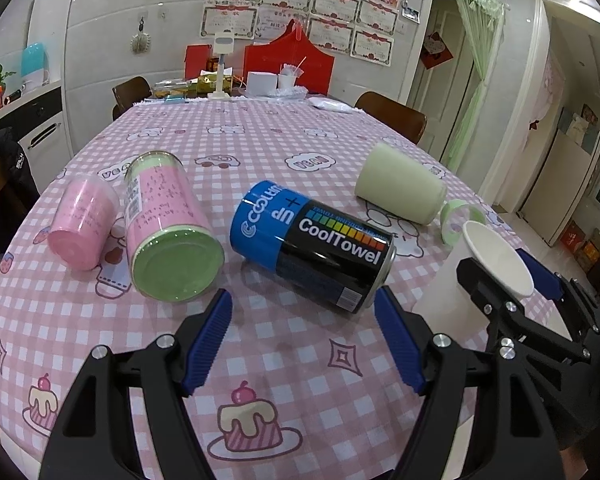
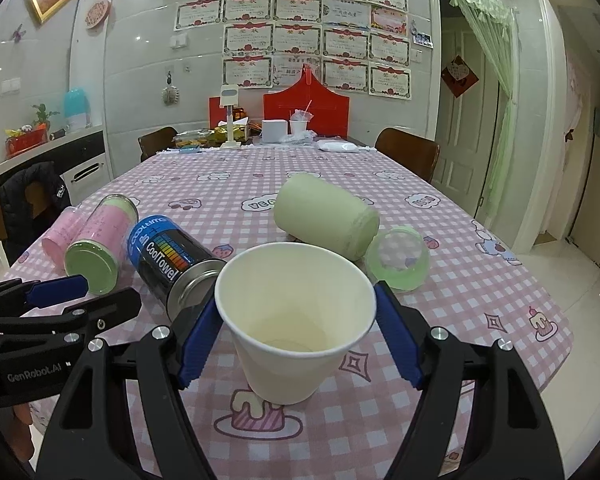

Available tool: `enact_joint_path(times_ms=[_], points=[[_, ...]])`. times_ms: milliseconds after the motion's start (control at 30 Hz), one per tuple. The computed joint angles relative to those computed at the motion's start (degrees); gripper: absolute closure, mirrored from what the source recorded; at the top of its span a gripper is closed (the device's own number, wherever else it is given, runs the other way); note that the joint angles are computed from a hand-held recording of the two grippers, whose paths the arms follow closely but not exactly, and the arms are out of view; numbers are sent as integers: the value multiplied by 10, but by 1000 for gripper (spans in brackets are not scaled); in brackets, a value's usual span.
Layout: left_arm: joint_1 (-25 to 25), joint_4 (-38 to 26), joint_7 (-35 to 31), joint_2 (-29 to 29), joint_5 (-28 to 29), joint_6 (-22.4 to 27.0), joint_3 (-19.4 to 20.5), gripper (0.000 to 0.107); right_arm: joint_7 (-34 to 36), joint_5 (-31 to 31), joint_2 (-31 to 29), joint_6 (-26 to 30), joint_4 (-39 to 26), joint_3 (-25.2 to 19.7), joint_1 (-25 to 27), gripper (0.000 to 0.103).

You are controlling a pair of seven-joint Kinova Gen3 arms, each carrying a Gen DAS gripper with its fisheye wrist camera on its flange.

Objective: Flip cup upside down
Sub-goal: 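Lower the white paper cup upright onto the tablecloth and open the right gripper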

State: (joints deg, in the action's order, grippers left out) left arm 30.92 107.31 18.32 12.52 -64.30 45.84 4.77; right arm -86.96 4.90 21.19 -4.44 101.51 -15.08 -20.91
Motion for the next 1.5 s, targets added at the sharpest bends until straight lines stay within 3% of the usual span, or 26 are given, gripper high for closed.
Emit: enact_joint_path(times_ms=[267, 700, 1067, 1300, 1500], points=[[1, 8, 11, -9, -7, 13, 4, 35, -16, 12, -7, -11, 12, -33, 33, 18], [19, 15, 41, -32, -55, 62, 35, 31, -73, 55, -55, -44, 53, -57, 67, 11], [57, 14, 73, -40, -121, 128, 68, 30, -132, 86, -115, -91, 101, -11, 50, 8], [94, 9, 98, -33, -169, 214, 87, 23, -161, 104, -144, -131, 128, 20, 37, 8], [122, -4, 101, -19, -191, 281, 96, 18, -91, 30, -160, -172, 155, 54, 1, 8]])
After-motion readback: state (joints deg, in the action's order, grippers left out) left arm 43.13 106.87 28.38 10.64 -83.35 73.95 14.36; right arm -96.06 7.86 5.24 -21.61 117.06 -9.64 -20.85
